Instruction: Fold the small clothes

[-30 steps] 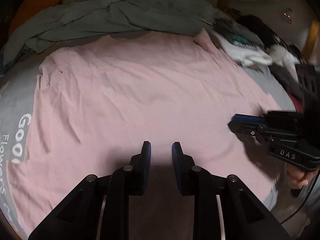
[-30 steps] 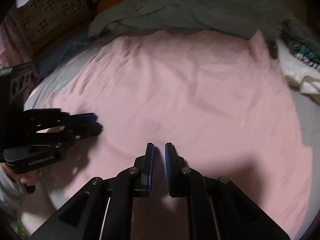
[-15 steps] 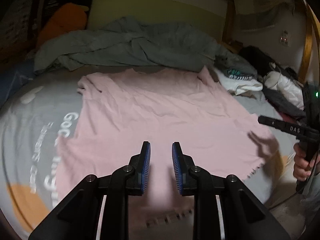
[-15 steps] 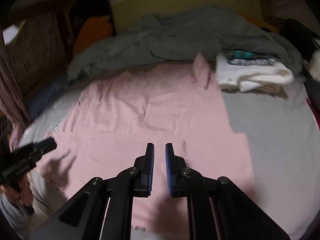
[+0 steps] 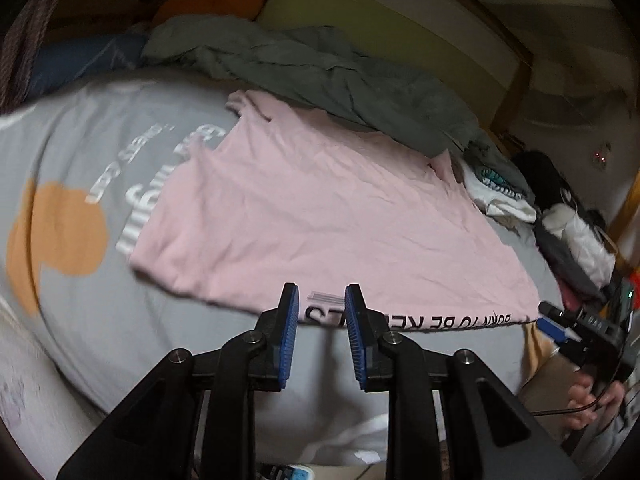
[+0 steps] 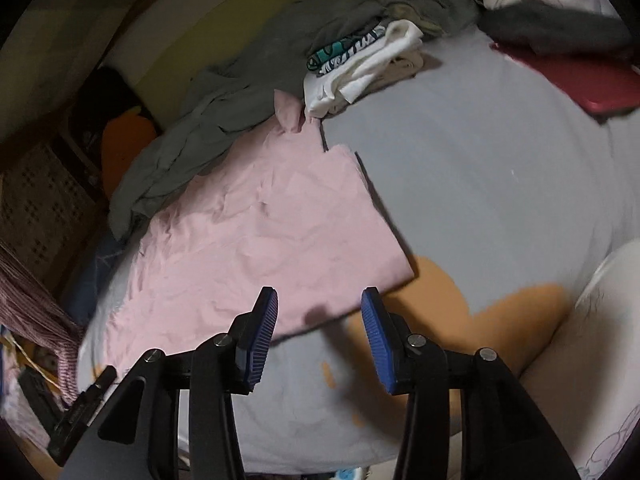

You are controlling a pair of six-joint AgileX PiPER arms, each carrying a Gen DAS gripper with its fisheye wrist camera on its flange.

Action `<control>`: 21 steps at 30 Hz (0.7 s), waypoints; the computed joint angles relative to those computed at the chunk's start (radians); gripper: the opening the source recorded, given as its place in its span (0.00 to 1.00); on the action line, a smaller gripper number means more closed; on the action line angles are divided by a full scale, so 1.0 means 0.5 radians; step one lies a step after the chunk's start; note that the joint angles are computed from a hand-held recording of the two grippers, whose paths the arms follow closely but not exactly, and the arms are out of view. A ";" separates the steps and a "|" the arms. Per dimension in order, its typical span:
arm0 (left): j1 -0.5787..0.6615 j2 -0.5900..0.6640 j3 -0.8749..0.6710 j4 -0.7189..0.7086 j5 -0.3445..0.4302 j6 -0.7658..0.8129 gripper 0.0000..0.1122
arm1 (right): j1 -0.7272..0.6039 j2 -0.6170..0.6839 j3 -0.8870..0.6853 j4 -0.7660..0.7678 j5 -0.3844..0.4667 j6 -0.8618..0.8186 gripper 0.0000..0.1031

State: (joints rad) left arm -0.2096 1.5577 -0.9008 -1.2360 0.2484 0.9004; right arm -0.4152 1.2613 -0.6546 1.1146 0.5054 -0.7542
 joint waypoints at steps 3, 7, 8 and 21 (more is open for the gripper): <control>0.038 -0.024 0.051 0.032 -0.005 -0.158 0.27 | 0.001 0.022 -0.004 -0.042 -0.002 0.034 0.44; 0.259 -0.045 0.181 -0.460 0.262 0.061 0.27 | -0.056 0.104 -0.019 -0.039 0.056 0.074 0.44; 0.284 -0.042 0.199 -0.487 0.277 0.064 0.27 | -0.078 0.126 -0.022 -0.024 0.077 0.065 0.44; 0.504 0.182 0.100 -0.966 0.309 0.409 0.29 | -0.105 0.242 -0.023 0.240 -0.013 -0.127 0.44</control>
State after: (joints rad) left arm 0.0426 1.6486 -0.8507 -1.7192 0.4030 1.1048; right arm -0.4678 1.3822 -0.6661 1.2346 0.4988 -0.8176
